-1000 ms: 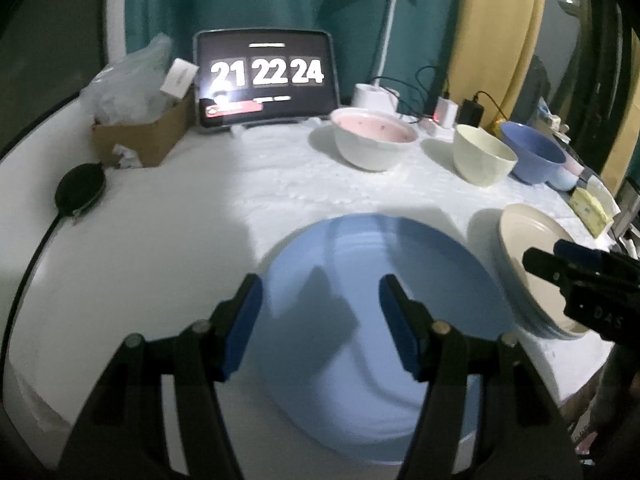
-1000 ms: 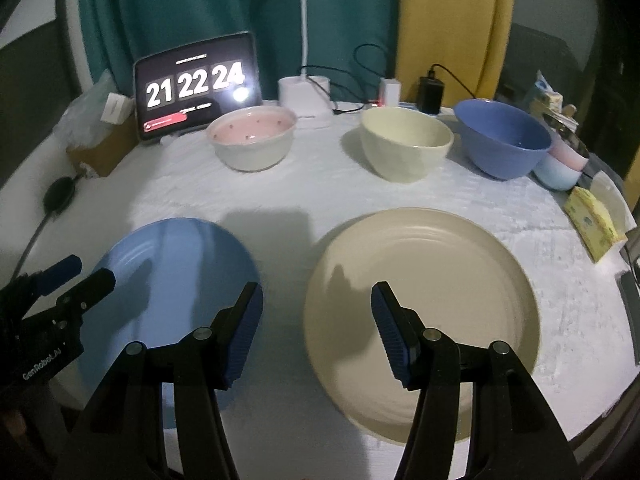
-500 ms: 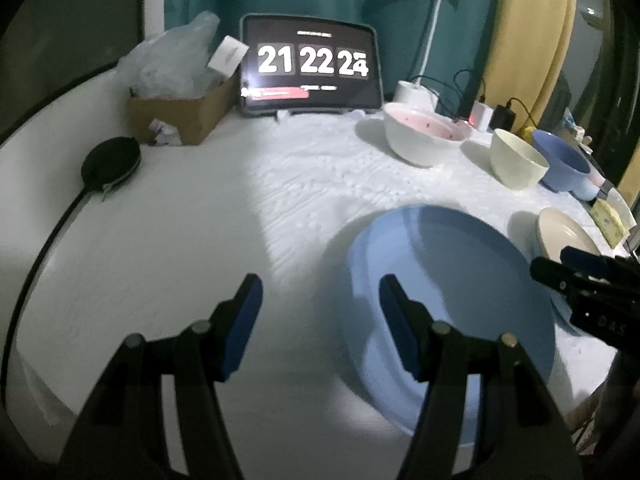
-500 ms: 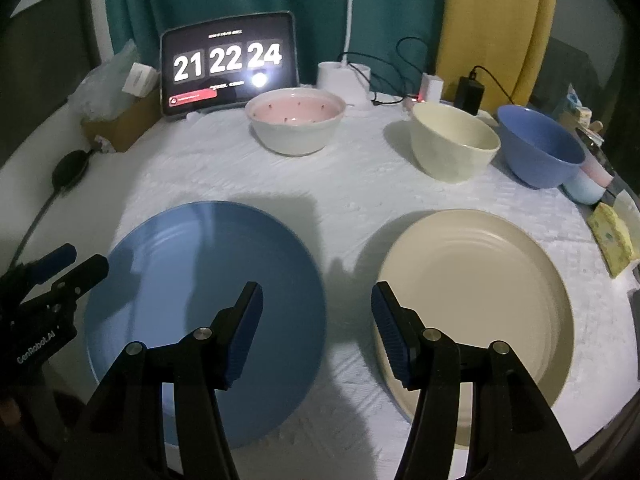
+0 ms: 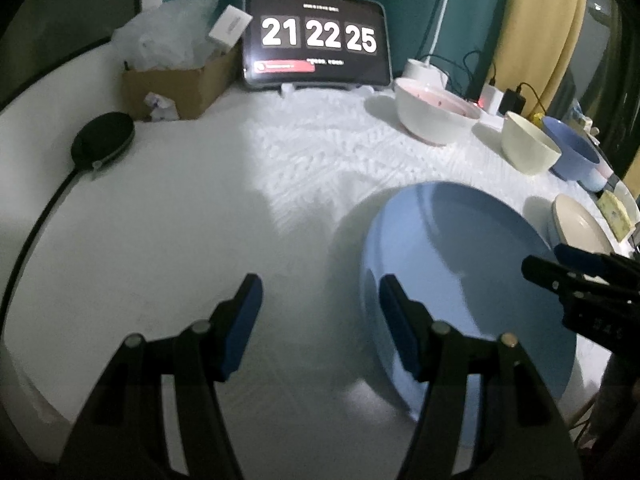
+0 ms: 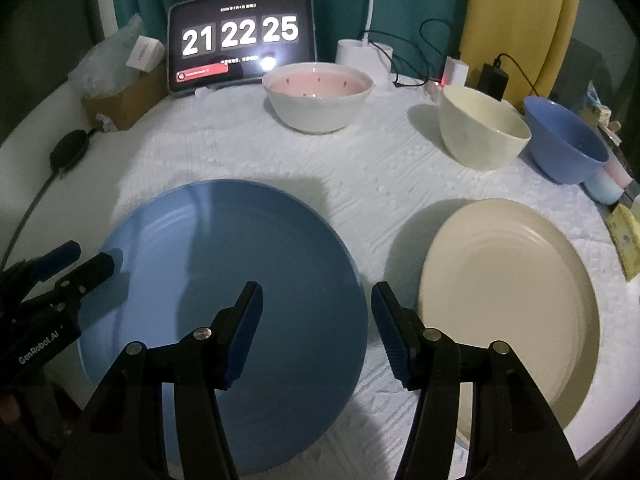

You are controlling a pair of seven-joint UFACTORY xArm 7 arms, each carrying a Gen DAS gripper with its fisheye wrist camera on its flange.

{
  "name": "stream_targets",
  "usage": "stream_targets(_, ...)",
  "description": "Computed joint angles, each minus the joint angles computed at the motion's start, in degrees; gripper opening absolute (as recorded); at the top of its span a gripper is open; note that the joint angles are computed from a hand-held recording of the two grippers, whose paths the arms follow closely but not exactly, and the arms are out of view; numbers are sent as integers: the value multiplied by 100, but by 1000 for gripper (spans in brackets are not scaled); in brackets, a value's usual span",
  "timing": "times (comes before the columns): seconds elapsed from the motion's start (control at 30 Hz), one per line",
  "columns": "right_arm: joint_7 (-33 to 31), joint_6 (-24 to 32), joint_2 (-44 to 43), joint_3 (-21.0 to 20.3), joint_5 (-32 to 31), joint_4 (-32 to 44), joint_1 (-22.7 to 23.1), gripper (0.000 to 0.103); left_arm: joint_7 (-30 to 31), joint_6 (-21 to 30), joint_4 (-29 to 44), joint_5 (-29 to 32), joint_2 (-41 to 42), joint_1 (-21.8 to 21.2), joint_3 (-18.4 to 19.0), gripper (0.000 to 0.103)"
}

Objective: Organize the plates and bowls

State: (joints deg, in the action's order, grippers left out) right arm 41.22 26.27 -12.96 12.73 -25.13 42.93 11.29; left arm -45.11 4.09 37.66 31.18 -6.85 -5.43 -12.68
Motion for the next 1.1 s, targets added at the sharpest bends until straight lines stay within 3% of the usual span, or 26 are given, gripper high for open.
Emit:
stream_targets(0.1, -57, -2, 117, -47, 78, 38, 14, 60, 139, 28, 35, -125, 81, -84, 55, 62)
stream_targets(0.63, -269, -118, 360, -198, 360, 114, 103, 59, -348, 94, 252, 824, 275, -249, 151, 62)
stream_targets(0.77, -155, -49, 317, -169, 235, 101, 55, 48, -263, -23, 216, 809, 283, -313, 209, 59)
stream_targets(0.93, -65, -11, 268, -145, 122, 81, 37, 34, 501, -174, 126, 55, 274, -604, 322, 51)
stream_targets(0.97, -113, -33, 259, -153, 153, 70, 57, 32, 363, -120, 149, 202, 259, -454, 162, 51)
stream_targets(1.1, -93, -54, 238, -138, 120, 26, 61, 29, 181, -115, 127, 343, 232, -350, 109, 50)
